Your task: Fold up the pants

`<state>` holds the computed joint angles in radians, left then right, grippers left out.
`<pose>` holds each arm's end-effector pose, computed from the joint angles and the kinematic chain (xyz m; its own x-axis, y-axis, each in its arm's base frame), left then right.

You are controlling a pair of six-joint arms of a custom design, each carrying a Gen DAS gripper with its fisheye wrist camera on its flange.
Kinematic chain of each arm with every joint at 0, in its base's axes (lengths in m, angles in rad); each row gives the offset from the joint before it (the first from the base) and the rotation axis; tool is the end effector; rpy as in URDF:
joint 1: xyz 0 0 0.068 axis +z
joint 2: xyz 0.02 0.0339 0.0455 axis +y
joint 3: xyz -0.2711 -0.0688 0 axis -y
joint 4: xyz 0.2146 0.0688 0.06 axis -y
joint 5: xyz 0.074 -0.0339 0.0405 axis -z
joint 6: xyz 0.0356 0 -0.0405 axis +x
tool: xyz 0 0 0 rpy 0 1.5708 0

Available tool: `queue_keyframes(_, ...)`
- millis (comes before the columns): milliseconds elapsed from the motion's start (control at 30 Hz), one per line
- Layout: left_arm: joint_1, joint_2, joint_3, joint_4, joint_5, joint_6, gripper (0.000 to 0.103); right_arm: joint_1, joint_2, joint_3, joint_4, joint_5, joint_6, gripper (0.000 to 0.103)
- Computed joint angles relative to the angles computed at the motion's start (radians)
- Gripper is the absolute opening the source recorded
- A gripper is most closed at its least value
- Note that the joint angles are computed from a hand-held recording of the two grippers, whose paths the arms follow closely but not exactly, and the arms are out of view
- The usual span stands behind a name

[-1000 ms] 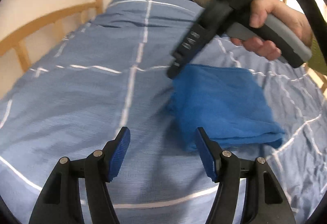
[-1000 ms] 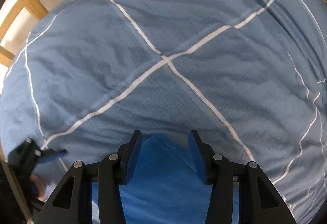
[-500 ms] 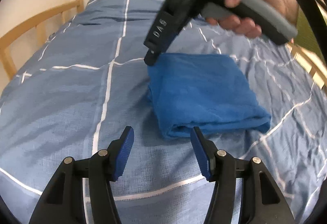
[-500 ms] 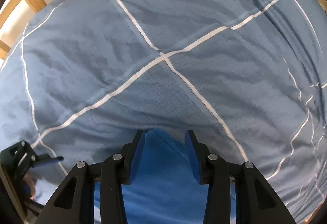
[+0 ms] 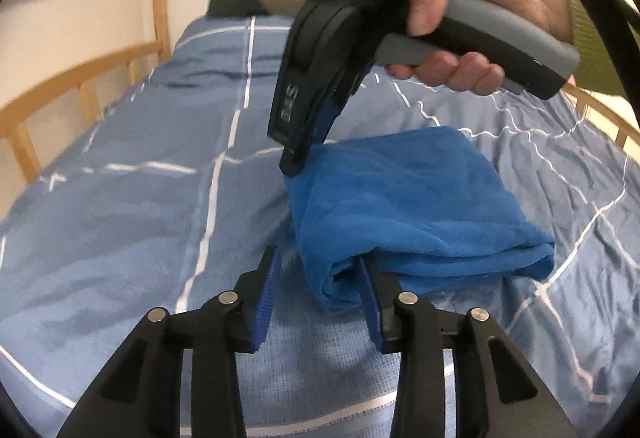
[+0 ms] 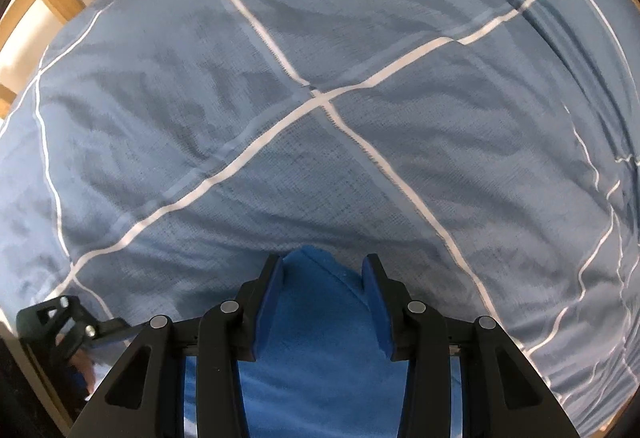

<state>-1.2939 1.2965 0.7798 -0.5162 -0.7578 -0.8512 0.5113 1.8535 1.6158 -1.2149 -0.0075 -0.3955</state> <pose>0.0820 -0.1991 0.2349 -0.6078 0.1404 -0.7816 0.2205 0.9754 0.0037 0.2887 0.1623 0.2728 -0.6104 -0.7842 -0.1117 -0.7859 0.6172 -0.0386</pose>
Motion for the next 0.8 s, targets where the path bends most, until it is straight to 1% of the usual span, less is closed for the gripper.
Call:
queue_keyframes(67, 0.010, 0.014, 0.002, 0.000, 0.008, 0.005, 0.033, 0.008, -0.001, -0.009, 0.006, 0.005, -0.001, 0.023)
queue_keyframes(133, 0.025, 0.032, 0.004, -0.009, 0.017, -0.003, 0.031, 0.006, -0.011, -0.015, 0.010, -0.014, -0.011, 0.019)
queue_keyframes(167, 0.037, 0.036, 0.002, -0.008, 0.027, -0.007, 0.029, 0.002, -0.018, -0.018, 0.019, -0.018, -0.011, 0.018)
queue_keyframes(233, 0.053, 0.048, -0.009, 0.001, 0.039, -0.018, 0.027, -0.015, -0.042, -0.024, 0.053, -0.031, 0.000, 0.016)
queue_keyframes(367, 0.082, 0.106, -0.007, -0.004, 0.069, -0.022, 0.026, -0.027, -0.068, -0.059, 0.132, -0.014, 0.042, 0.016)
queue_keyframes(433, 0.075, 0.128, 0.013, -0.027, 0.061, -0.021, 0.026, -0.020, -0.066, -0.082, 0.162, -0.009, 0.054, 0.016)
queue_keyframes(500, 0.066, 0.126, 0.026, -0.048, 0.075, -0.012, 0.026, 0.003, -0.073, -0.108, 0.187, 0.004, 0.069, 0.016)
queue_keyframes(533, 0.065, 0.122, 0.036, -0.068, 0.085, -0.008, 0.026, 0.012, -0.096, -0.135, 0.232, 0.023, 0.076, 0.017)
queue_keyframes(600, 0.060, 0.097, 0.059, -0.120, 0.092, -0.009, 0.028, 0.005, -0.166, -0.194, 0.336, 0.058, 0.105, 0.034)
queue_keyframes(633, 0.056, 0.078, 0.070, -0.143, 0.092, -0.010, 0.028, 0.003, -0.207, -0.212, 0.380, 0.073, 0.141, 0.045)
queue_keyframes(667, 0.044, 0.043, 0.084, -0.179, 0.084, -0.016, 0.028, -0.003, -0.254, -0.231, 0.413, 0.076, 0.173, 0.045)
queue_keyframes(700, 0.028, 0.004, 0.093, -0.206, 0.075, -0.020, 0.029, -0.015, -0.274, -0.232, 0.417, 0.057, 0.191, 0.045)
queue_keyframes(733, 0.012, -0.029, 0.106, -0.235, 0.055, -0.034, 0.031, -0.050, -0.317, -0.235, 0.397, -0.006, 0.222, 0.048)
queue_keyframes(767, -0.006, -0.053, 0.123, -0.271, 0.022, -0.066, 0.038, -0.070, -0.342, -0.245, 0.392, -0.033, 0.235, 0.055)
queue_keyframes(800, -0.026, -0.067, 0.143, -0.310, -0.017, -0.117, 0.050, -0.111, -0.408, -0.287, 0.406, -0.062, 0.255, 0.059)
